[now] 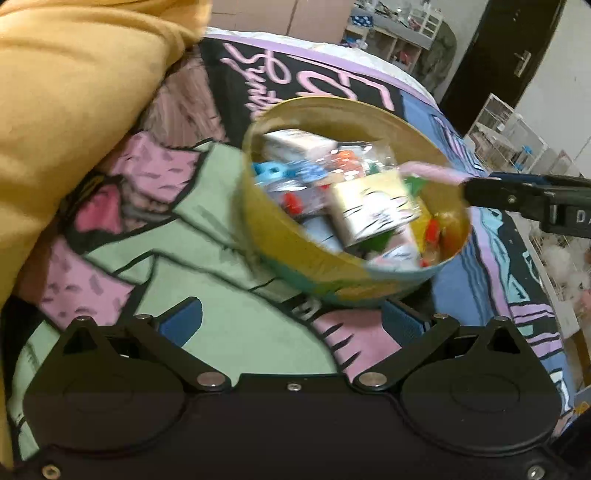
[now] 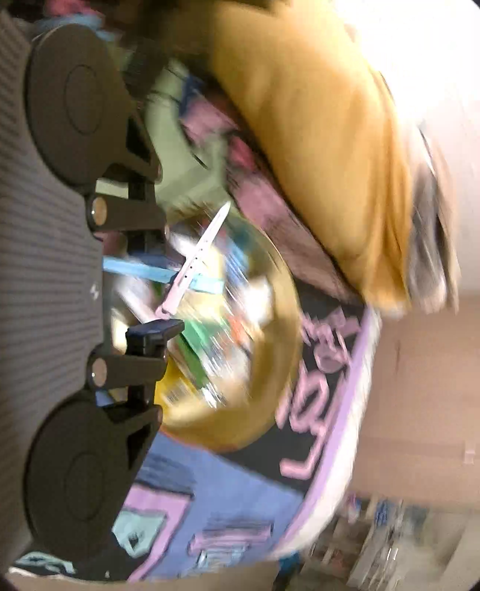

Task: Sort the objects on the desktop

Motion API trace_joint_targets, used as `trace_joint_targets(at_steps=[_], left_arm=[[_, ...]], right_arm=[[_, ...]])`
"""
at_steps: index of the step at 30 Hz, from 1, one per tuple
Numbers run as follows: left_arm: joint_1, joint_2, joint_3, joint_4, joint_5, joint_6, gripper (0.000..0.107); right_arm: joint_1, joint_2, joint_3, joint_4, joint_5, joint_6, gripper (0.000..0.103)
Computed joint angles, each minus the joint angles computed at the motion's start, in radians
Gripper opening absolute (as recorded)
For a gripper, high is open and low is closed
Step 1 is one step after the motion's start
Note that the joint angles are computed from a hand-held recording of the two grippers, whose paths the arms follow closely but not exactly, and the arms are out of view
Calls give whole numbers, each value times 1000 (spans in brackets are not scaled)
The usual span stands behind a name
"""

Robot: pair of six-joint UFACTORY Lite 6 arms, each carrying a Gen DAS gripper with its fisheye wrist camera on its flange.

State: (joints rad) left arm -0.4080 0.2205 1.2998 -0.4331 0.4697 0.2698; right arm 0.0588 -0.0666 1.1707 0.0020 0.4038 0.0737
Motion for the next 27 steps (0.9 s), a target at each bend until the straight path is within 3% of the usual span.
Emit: trace_joint_targets(at_steps=[1,5,8,10,12,17,22,27], left_arm=[[-28,32,52,39,15,-51,103],[-162,204,314,338,103,-321,103],[-228,320,483,452,183,-391,103],[-252,362,532,481,210,-423,103],[-263,376,545,482,224,-444,103],[-274,356,493,528,213,-500,103],[-271,290,376,559,147,-569,103],[-274,151,136,670,-56,-756,103]], right_arm=[[-1,37,46,-34,37,60,102],[38,56,72,-167,103,183,103],[64,37,77,-294,206,295,103],[18,43,128,-201,307,214,103],[-35,-22,104,-102,314,141,103],[23,-36,113,-273,413,190,103],[28,-88,-61,-341,289,327,103],[4,-237,-295,-447,67,623,103]])
